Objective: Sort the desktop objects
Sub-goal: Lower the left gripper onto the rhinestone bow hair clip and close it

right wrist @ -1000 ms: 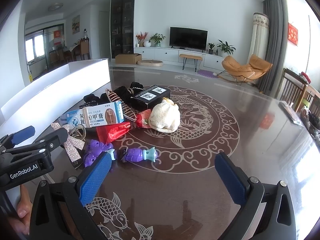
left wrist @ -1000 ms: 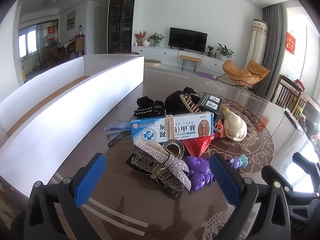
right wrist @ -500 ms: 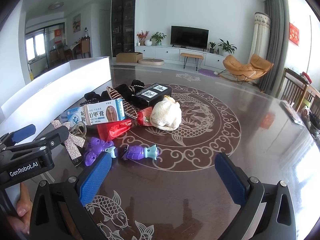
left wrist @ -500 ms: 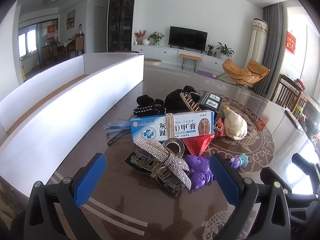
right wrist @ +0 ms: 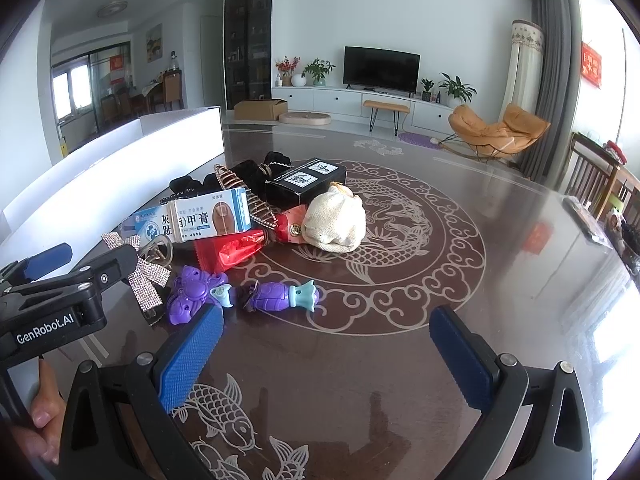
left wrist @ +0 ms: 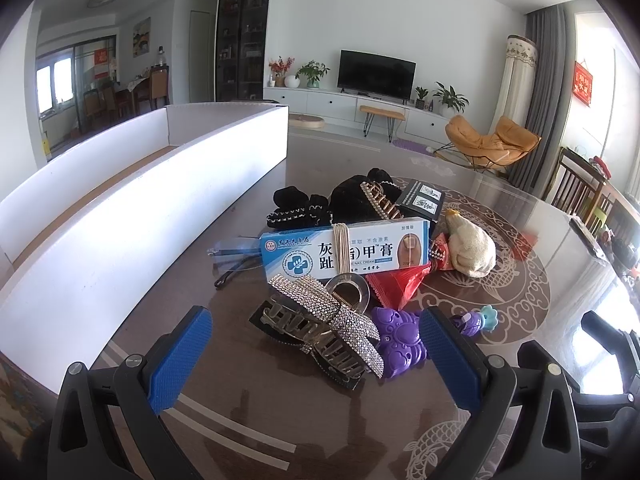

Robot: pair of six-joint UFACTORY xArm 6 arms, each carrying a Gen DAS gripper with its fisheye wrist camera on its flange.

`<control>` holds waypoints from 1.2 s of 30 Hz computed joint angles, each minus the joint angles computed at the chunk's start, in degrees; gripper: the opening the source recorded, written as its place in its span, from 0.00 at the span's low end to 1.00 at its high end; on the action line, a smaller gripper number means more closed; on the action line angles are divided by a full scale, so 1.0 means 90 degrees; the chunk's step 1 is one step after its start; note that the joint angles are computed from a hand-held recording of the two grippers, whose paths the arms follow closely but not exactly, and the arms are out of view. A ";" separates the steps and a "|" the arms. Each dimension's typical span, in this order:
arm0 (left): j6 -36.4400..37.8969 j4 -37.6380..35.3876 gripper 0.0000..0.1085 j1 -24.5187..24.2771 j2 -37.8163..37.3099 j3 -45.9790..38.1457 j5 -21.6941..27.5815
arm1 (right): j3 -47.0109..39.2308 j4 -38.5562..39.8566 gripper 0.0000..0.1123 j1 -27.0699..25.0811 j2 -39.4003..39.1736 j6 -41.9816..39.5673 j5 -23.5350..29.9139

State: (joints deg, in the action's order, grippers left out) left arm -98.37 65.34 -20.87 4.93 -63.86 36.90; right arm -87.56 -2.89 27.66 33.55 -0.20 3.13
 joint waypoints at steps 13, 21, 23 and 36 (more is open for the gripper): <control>0.0119 -0.0174 0.95 0.0002 0.0007 -0.0009 0.0032 | -0.0075 -0.0130 0.92 -0.0019 0.0055 0.0070 0.0125; 0.0315 -0.1057 0.95 0.0192 0.0083 0.0021 0.0130 | -0.0416 0.1287 0.92 -0.0094 0.0275 -0.1195 0.0438; 0.0308 -0.1044 0.95 0.0191 0.0075 0.0043 0.0125 | -0.0578 0.1762 0.92 -0.0075 0.0362 -0.1869 0.0732; 0.0649 -0.1277 0.95 0.0155 0.0144 -0.0039 0.0178 | -0.1020 0.2312 0.92 0.0064 0.0601 -0.2883 0.1385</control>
State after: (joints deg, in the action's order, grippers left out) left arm -92.52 53.85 -19.47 6.23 -64.21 38.51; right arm -96.74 17.92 28.23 38.96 -26.15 15.60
